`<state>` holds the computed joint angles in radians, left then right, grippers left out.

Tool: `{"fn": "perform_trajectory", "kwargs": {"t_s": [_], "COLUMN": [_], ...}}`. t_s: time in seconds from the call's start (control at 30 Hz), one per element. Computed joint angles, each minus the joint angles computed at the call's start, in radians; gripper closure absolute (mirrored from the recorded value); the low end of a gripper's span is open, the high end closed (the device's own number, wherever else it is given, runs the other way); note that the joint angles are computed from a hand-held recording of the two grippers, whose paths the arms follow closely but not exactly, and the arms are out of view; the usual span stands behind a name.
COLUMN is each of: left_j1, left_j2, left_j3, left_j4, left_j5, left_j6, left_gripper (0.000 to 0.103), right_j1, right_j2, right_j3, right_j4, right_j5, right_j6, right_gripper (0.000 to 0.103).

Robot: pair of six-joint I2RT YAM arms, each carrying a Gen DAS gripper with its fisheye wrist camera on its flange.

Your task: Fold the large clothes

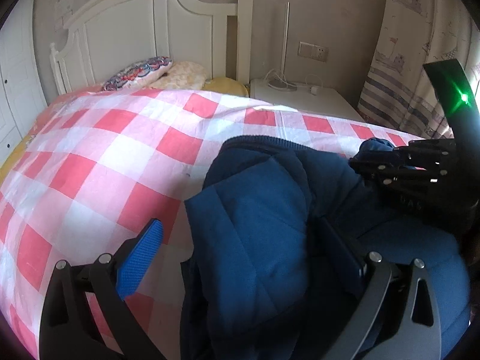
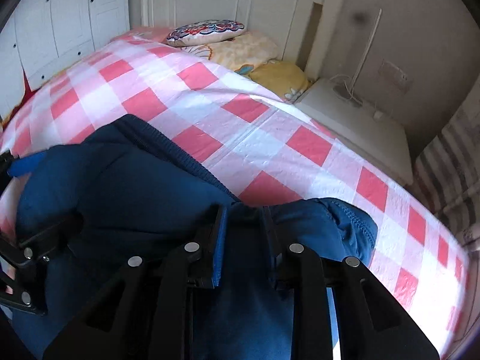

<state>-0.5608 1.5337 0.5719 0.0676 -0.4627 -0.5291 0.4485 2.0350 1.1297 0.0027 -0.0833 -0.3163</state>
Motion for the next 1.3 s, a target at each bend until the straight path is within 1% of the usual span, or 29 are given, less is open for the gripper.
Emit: {"fn": "perform_trajectory", "kwargs": {"t_s": [0.03, 0.1, 0.13, 0.2, 0.23, 0.27, 0.3, 0.33, 0.37, 0.4, 0.43, 0.47, 0.5, 0.53, 0.6, 0.63, 0.7, 0.73, 0.77, 0.83, 0.9, 0.97, 1.07, 1.13, 1.17, 1.23, 1.3], "left_j1": [0.002, -0.024, -0.073, -0.168, -0.258, -0.331, -0.364, -0.371, -0.360, -0.356, -0.319, -0.286, -0.267, -0.259, -0.264, -0.261, -0.250, -0.244, -0.244, -0.237, -0.224, -0.195, -0.178, -0.190, -0.194, -0.218, -0.214], "left_j2": [-0.021, -0.111, -0.217, -0.369, -0.432, -0.444, -0.406, -0.335, -0.286, -0.287, -0.312, -0.321, -0.323, -0.314, -0.302, -0.296, -0.303, -0.302, -0.300, -0.297, -0.296, -0.293, -0.290, -0.283, -0.282, -0.273, -0.270], "left_j3": [-0.001, -0.034, -0.075, -0.145, -0.176, -0.193, -0.194, -0.189, -0.217, -0.262, -0.309, -0.323, -0.327, -0.325, -0.326, -0.331, -0.345, -0.347, -0.347, -0.349, -0.353, -0.372, -0.379, -0.377, -0.378, -0.374, -0.376], "left_j4": [-0.027, -0.091, -0.145, -0.182, -0.217, -0.245, -0.264, -0.261, -0.190, -0.110, -0.035, -0.007, 0.006, 0.017, 0.032, 0.047, 0.065, 0.071, 0.072, 0.072, 0.076, 0.121, 0.143, 0.143, 0.144, 0.135, 0.143], "left_j5": [0.015, -0.008, -0.049, -0.120, -0.204, -0.270, -0.299, -0.299, -0.273, -0.272, -0.228, -0.183, -0.159, -0.152, -0.157, -0.151, -0.128, -0.121, -0.120, -0.125, -0.114, -0.075, -0.047, -0.057, -0.062, -0.092, -0.091], "left_j6": [-0.005, -0.055, -0.110, -0.147, -0.171, -0.191, -0.210, -0.225, -0.204, -0.206, -0.200, -0.185, -0.171, -0.160, -0.154, -0.153, -0.155, -0.152, -0.153, -0.155, -0.156, -0.142, -0.131, -0.136, -0.138, -0.157, -0.155], "left_gripper": [0.002, 0.002, 0.002, 0.002, 0.002, 0.002, 0.002, 0.002, 0.002, 0.002, 0.002, 0.002, 0.002, 0.002, 0.002, 0.002, 0.002, 0.002, 0.002, 0.002, 0.002, 0.002, 0.002, 0.002, 0.002, 0.002, 0.002], "right_j1": [0.002, 0.011, 0.013, 0.011, 0.008, 0.008, 0.009, 0.010, 0.013, 0.015, 0.023, 0.035, 0.046, 0.052, 0.064, 0.085, 0.135, 0.164, 0.203, 0.256, 0.250, 0.241, 0.231, 0.214, 0.199, 0.189, 0.161], "right_j2": [-0.004, -0.012, -0.015, -0.012, -0.008, -0.014, -0.016, -0.015, -0.017, -0.020, -0.032, -0.044, -0.068, -0.100, -0.187, -0.216, -0.228, -0.211, -0.159, -0.009, 0.041, 0.056, 0.026, 0.008, -0.018, -0.087, -0.207], "right_j3": [-0.010, -0.035, -0.045, -0.049, -0.045, -0.049, -0.051, -0.050, -0.049, -0.048, -0.050, -0.054, -0.062, -0.073, -0.106, -0.114, -0.115, -0.103, -0.067, 0.056, 0.129, 0.159, 0.104, 0.079, 0.055, -0.011, -0.122], "right_j4": [0.012, 0.044, 0.058, 0.069, 0.067, 0.065, 0.066, 0.066, 0.063, 0.058, 0.049, 0.042, 0.031, 0.021, 0.011, 0.004, -0.004, -0.012, -0.035, -0.141, -0.209, -0.245, -0.190, -0.164, -0.150, -0.102, -0.037], "right_j5": [0.008, 0.035, 0.047, 0.039, 0.033, 0.035, 0.038, 0.045, 0.050, 0.055, 0.079, 0.107, 0.124, 0.108, -0.009, -0.042, -0.061, -0.058, -0.020, 0.090, 0.072, 0.056, 0.037, -0.003, -0.031, -0.036, -0.060], "right_j6": [-0.005, -0.016, -0.020, -0.013, -0.009, -0.011, -0.014, -0.018, -0.016, -0.016, -0.025, -0.025, -0.019, -0.005, 0.021, 0.019, -0.007, -0.029, -0.054, -0.079, -0.070, -0.066, -0.060, -0.043, -0.026, 0.022, 0.054], "right_gripper": [0.079, 0.079, 0.079, 0.079, 0.079, 0.079, 0.079, 0.079, 0.079, 0.079, 0.079, 0.079, 0.079, 0.078, 0.078, 0.079, 0.079, 0.079, 0.079, 0.078, 0.078, 0.078, 0.078, 0.078, 0.078, 0.075, 0.075]}}
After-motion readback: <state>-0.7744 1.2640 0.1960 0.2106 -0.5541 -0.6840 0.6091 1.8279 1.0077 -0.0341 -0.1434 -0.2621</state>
